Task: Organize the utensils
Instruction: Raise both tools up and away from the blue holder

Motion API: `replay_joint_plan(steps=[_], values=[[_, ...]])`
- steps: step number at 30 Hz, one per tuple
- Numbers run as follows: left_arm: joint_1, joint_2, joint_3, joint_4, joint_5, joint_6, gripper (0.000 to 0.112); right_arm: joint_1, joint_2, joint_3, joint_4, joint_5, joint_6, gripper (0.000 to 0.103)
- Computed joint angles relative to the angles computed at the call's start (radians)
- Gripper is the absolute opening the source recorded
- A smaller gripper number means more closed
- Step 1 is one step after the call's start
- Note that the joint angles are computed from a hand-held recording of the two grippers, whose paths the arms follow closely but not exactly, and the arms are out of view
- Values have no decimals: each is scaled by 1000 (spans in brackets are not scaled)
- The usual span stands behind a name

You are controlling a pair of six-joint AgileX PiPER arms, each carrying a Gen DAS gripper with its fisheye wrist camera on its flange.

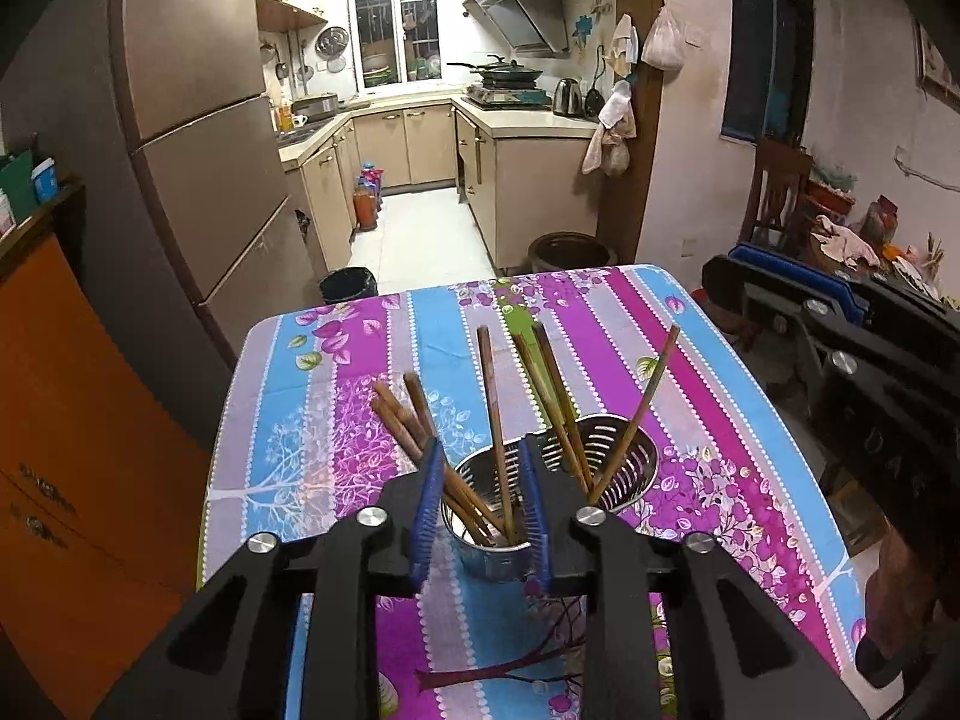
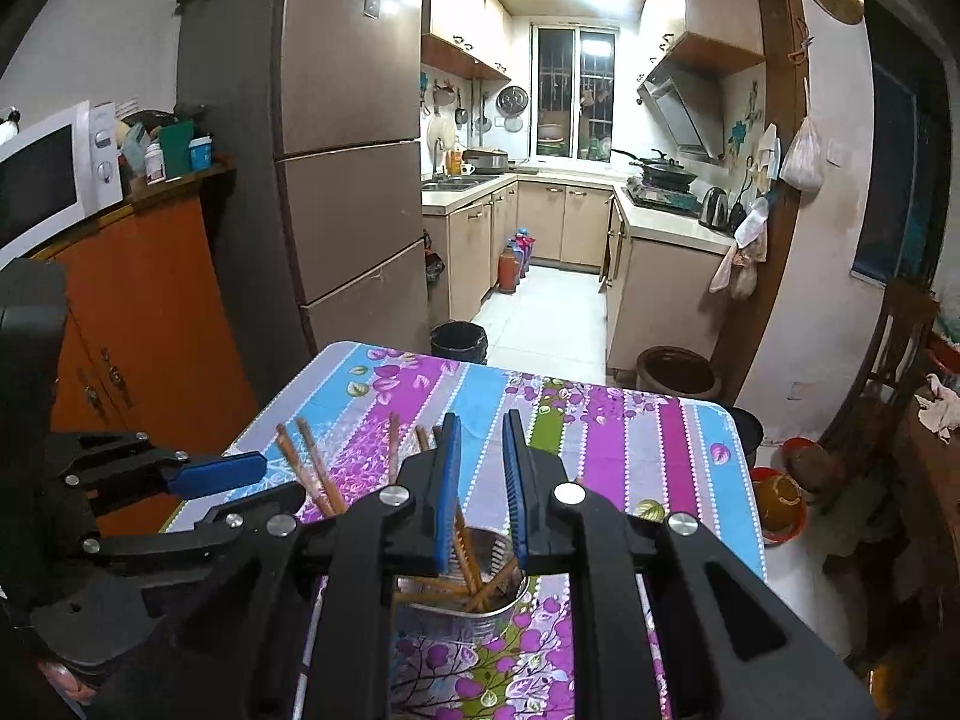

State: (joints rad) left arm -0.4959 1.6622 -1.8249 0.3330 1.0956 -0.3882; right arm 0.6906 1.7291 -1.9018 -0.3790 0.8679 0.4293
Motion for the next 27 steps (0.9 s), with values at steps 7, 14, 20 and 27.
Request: replay_joint_plan(steps=[7, 14, 20, 27], values=[[-56, -80, 150, 113, -56, -119, 14, 42, -79, 165, -78, -62, 88, 11], [-113, -176, 294, 212, -105, -236, 8, 89, -158, 318, -187, -118, 215, 6], [-149, -243, 369, 250, -130, -322, 7, 134, -208, 435, -274, -152, 328, 3], [-179, -296, 449, 261, -146, -376, 7, 152, -245, 507, -298, -174, 391, 1]])
